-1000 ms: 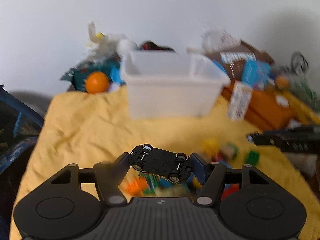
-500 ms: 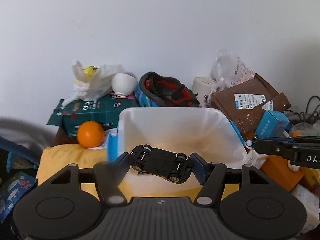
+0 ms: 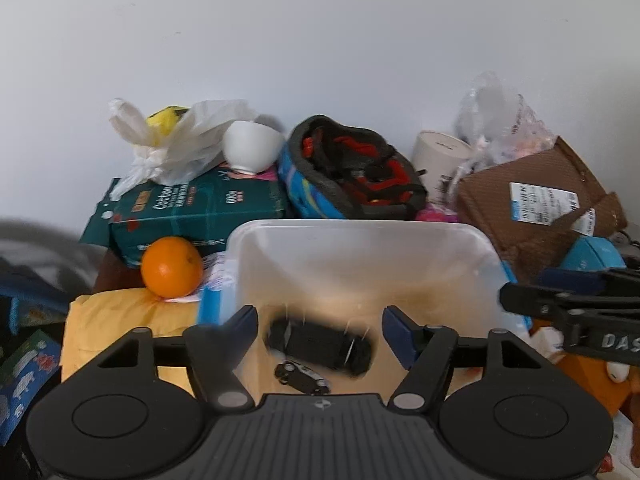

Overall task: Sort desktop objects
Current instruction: 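Lift both black cars into the white bin and release them, then grasp the orange block with the left gripper while the right grasps the green block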

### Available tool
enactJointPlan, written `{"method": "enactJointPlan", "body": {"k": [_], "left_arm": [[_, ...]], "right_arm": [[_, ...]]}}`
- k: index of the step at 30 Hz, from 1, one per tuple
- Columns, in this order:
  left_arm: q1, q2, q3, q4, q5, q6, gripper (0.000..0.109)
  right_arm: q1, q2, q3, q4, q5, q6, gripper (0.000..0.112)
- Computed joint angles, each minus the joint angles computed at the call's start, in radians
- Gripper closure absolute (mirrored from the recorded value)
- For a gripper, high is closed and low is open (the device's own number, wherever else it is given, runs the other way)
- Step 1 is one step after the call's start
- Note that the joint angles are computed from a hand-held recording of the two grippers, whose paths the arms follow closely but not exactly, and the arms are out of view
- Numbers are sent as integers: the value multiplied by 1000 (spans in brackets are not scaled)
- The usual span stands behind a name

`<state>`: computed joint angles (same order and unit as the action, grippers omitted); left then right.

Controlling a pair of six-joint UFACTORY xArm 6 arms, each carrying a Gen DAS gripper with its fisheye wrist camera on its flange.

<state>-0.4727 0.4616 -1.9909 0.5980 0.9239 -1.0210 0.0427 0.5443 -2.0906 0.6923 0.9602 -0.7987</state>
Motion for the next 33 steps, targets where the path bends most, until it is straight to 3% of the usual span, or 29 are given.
{"method": "enactJointPlan", "body": {"k": [2, 5, 7, 9, 11, 13, 17, 19, 21, 24, 33], "left_arm": [[4, -49, 91, 20, -59, -18, 35], [-9, -82, 147, 38, -32, -21, 35], [-20, -170, 289, 115, -105, -127, 35], [-37, -273, 456, 185, -192, -215, 35], [-78, -369, 615, 272, -211, -298, 35], [-130, -445, 752, 334, -190, -383, 35], [-211, -517, 936, 339, -157, -500, 35], [-243, -515, 975, 308, -116, -518, 35], [-253, -519, 1011, 315, -131, -565, 36], [-255, -504, 1019, 351, -158, -575, 43], [-254, -466, 997, 383, -188, -593, 46]], "right_arm": [[2, -3, 9, 8, -27, -14, 48], [-13, -26, 47, 59, -16, -64, 48], [-20, -61, 107, 76, -28, -84, 48], [-34, -122, 204, 131, -35, -140, 48], [-52, -212, 342, 187, -51, -211, 48], [-76, -303, 484, 241, -51, -288, 46], [-126, -472, 780, 275, -104, -466, 46], [-150, -522, 903, 272, -158, -532, 46], [-159, -545, 985, 205, -224, -532, 46], [-176, -541, 1038, 165, -252, -561, 46], [-162, -498, 1023, 173, -277, -609, 46]]}}
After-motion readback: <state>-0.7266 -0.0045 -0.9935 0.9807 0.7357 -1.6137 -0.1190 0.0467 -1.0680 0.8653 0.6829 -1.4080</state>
